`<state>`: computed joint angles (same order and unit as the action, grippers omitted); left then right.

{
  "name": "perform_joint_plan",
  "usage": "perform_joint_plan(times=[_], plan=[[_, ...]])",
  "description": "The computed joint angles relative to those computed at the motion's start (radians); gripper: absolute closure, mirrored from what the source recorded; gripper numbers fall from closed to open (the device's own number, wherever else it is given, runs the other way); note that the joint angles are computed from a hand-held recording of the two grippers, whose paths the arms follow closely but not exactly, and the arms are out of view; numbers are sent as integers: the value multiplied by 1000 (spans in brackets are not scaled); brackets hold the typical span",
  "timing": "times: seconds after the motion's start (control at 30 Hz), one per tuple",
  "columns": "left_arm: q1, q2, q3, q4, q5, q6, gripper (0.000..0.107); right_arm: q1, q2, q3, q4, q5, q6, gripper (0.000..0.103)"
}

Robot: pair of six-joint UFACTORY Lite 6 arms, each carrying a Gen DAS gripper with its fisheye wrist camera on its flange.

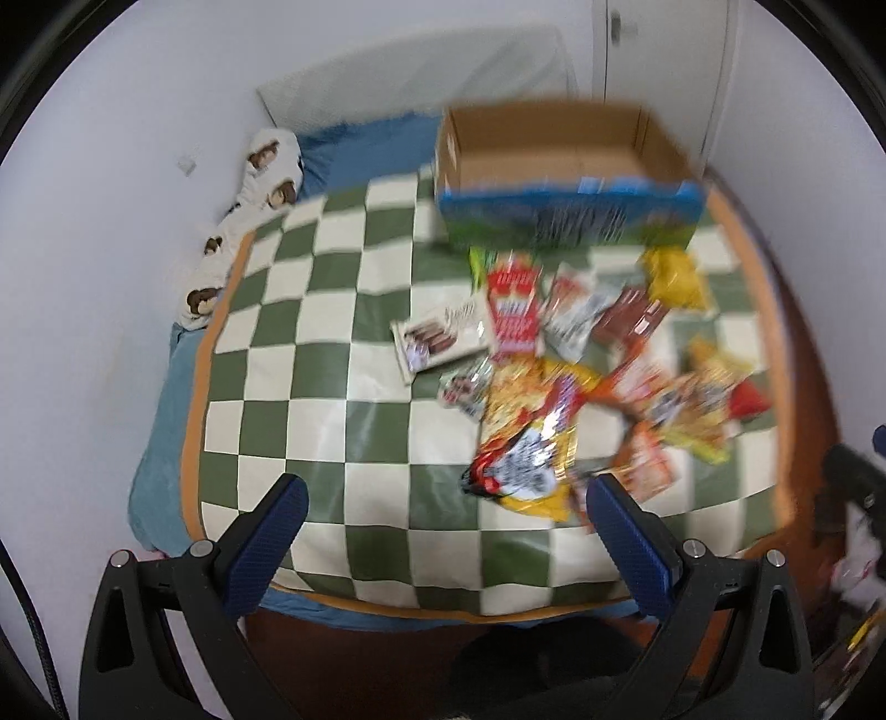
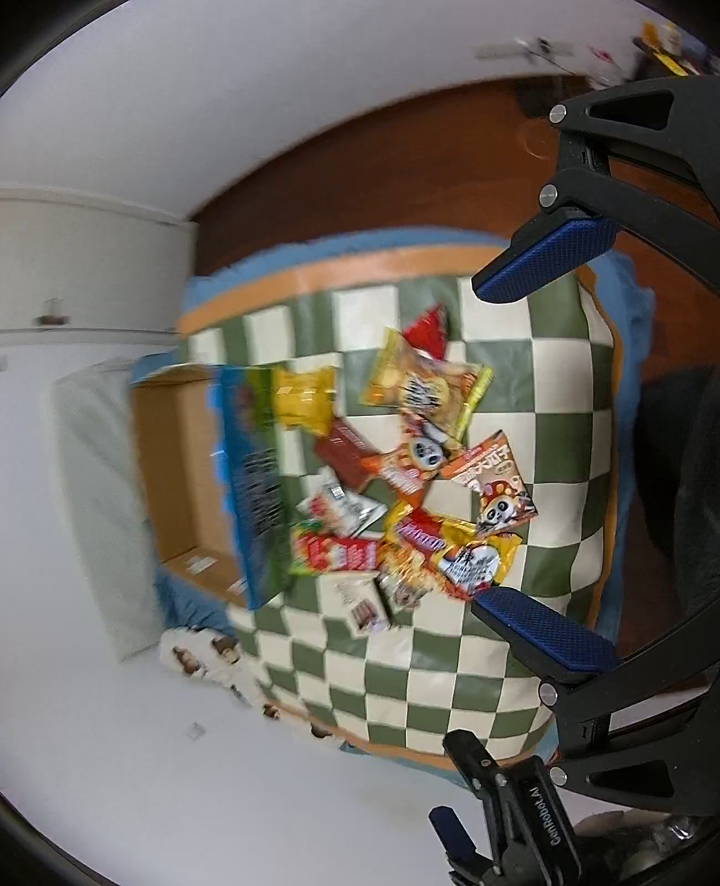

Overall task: Organize snacks
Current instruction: 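Grasp the Sedaap noodle pack with left tool while right tool grasps orange seed bag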

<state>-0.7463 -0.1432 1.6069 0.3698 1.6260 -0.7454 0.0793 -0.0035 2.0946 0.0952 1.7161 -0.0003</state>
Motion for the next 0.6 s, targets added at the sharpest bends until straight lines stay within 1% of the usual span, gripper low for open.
perform_joint_plan(times=[0.03, 0.07, 0.1, 0.17, 0.23, 0.33, 0.4, 0.53, 0.6], plan=[[42, -7, -57, -34, -52, 33, 4, -18, -13, -105, 28, -44, -1, 0], [89, -10, -135, -64, -128, 70, 4, -38, -30, -209, 53, -100, -11, 0], [121, 11, -180, -80, -175, 101, 4, -53, -47, -314, 69, -162, -16, 0], [162, 56, -239, -122, -255, 150, 4, -82, -52, -508, 106, -272, -24, 0], [201, 132, -275, -160, -339, 201, 4, -115, -30, -632, 146, -343, -33, 0], [235, 268, -268, -202, -411, 256, 4, -166, 22, -806, 229, -437, -36, 1], [250, 348, -252, -222, -443, 288, 4, -192, 45, -887, 286, -464, -30, 2], [268, 442, -233, -244, -487, 339, 4, -209, 55, -1085, 410, -557, 6, 2], [280, 476, -230, -271, -507, 385, 4, -211, 62, -1148, 472, -591, 18, 3]])
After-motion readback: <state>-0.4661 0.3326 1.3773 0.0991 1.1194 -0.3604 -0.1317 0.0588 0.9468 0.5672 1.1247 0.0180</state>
